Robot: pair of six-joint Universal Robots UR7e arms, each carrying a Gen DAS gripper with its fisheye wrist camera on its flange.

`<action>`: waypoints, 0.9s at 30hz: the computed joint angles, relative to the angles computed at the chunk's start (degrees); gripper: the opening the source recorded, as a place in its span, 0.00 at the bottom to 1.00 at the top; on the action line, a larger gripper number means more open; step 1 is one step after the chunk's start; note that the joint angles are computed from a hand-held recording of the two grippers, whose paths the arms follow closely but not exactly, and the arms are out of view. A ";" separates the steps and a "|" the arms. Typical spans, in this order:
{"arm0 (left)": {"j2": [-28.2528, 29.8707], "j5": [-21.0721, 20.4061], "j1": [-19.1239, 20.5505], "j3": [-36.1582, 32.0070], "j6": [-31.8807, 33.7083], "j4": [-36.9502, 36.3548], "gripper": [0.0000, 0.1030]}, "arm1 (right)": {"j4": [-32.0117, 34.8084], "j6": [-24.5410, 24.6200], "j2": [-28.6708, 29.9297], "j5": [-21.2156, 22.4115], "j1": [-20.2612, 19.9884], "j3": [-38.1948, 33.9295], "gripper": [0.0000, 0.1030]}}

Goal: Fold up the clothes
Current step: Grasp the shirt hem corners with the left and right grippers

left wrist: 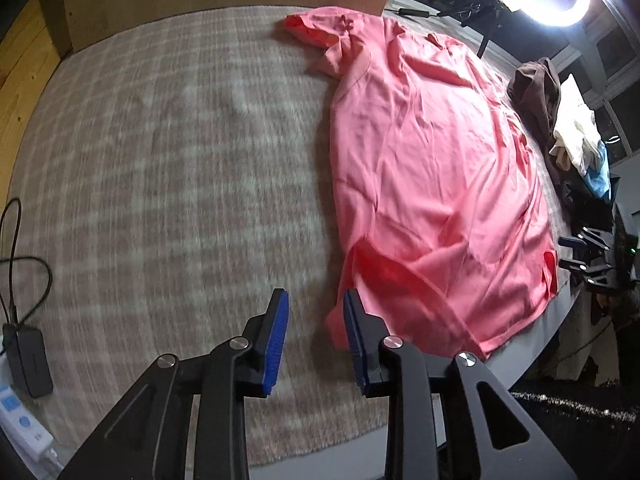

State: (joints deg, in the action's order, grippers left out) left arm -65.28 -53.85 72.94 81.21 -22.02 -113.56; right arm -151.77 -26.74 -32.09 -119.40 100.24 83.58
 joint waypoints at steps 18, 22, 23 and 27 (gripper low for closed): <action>-2.73 -1.66 -1.73 5.54 -0.45 -0.36 0.36 | -2.00 3.26 -4.99 -5.39 -0.43 8.84 0.03; -0.98 -1.01 -1.71 3.18 1.51 0.84 0.37 | -1.77 1.23 -3.10 -7.70 -0.06 7.39 0.04; -0.33 -1.12 -1.64 2.31 2.28 1.14 0.37 | -1.85 0.73 -2.74 -8.02 0.05 7.02 0.06; 3.19 -4.15 -0.72 -2.06 6.07 -0.07 0.43 | -1.89 -1.39 -1.84 -7.79 0.50 5.87 0.11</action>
State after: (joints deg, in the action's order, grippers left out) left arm -62.08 -58.00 72.22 79.15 -15.95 -113.64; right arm -153.66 -28.13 -33.93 -127.19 100.75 89.45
